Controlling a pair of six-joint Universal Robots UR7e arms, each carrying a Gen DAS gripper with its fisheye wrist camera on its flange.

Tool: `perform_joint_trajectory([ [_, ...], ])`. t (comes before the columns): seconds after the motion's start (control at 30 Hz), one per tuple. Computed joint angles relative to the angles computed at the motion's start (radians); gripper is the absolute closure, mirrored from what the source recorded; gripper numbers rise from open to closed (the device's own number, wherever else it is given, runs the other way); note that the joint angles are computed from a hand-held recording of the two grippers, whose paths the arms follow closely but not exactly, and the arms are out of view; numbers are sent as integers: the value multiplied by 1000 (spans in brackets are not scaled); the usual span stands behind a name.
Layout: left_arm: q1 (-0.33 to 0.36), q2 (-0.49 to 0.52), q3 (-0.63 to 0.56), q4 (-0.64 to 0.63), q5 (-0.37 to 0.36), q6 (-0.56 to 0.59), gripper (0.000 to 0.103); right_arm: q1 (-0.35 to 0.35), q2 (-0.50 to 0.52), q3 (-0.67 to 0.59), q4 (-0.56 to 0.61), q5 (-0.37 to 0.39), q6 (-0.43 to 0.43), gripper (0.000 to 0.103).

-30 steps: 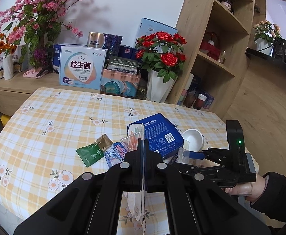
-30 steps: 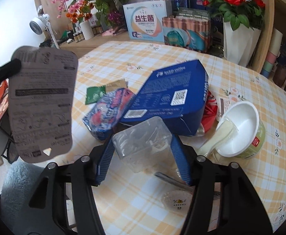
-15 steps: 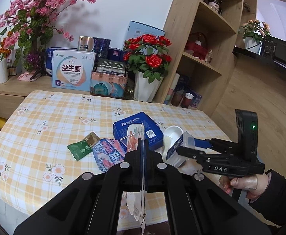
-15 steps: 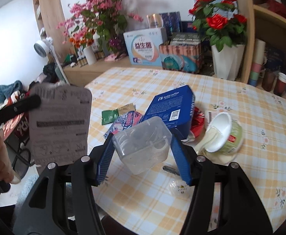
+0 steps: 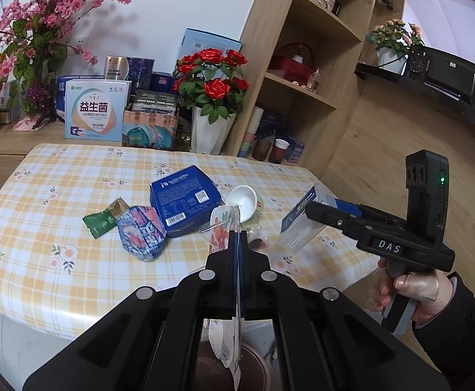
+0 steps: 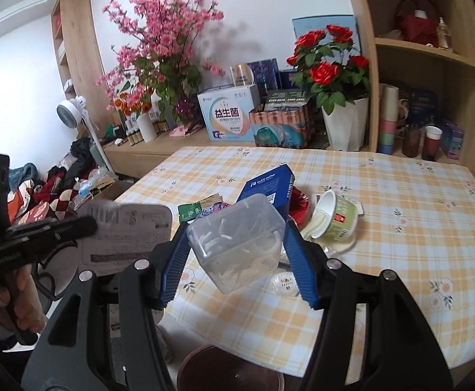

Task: Collect trash
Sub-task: 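Grasp the clear plastic box with the right gripper while the left gripper holds the paper card, then drop the paper card into the brown bin with the left gripper while the right gripper carries the box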

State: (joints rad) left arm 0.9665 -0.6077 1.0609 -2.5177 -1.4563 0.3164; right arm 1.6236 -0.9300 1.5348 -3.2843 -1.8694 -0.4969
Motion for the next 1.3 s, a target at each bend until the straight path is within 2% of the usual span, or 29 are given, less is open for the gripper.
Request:
perform_joint_trajectory([
  [0.33,-24,-71,167,-6,-1,-12,102,19,-112,189,-148,-16,-4,44],
  [0.73,-37,-77,240,37,7,-4,100,8,-196,303,-225,-11,18,44],
  [0.77,-38,-73,238,47,10,-3,90,8,-197,305,-227,-11,20,44],
  [0.8,-40,-71,240,46,16,-3,65,5,-200,309,-225,-9,24,44],
  [0.87,-42,-76,257,0,24,0,39,2,-202,311,-224,-7,28,44],
  [0.93,-48,-79,262,-30,43,14,34,2,-201,313,-221,-10,28,44],
  [1.0,-58,-84,271,-73,90,21,19,3,-198,314,-217,-10,30,44],
  [1.07,-65,-93,287,-139,121,36,10,6,-193,317,-216,-13,25,44],
  [1.17,-74,-107,308,-238,187,73,6,9,-191,325,-213,-20,18,44],
  [1.3,-79,-121,321,-329,246,120,6,9,-191,332,-193,-22,27,44],
])
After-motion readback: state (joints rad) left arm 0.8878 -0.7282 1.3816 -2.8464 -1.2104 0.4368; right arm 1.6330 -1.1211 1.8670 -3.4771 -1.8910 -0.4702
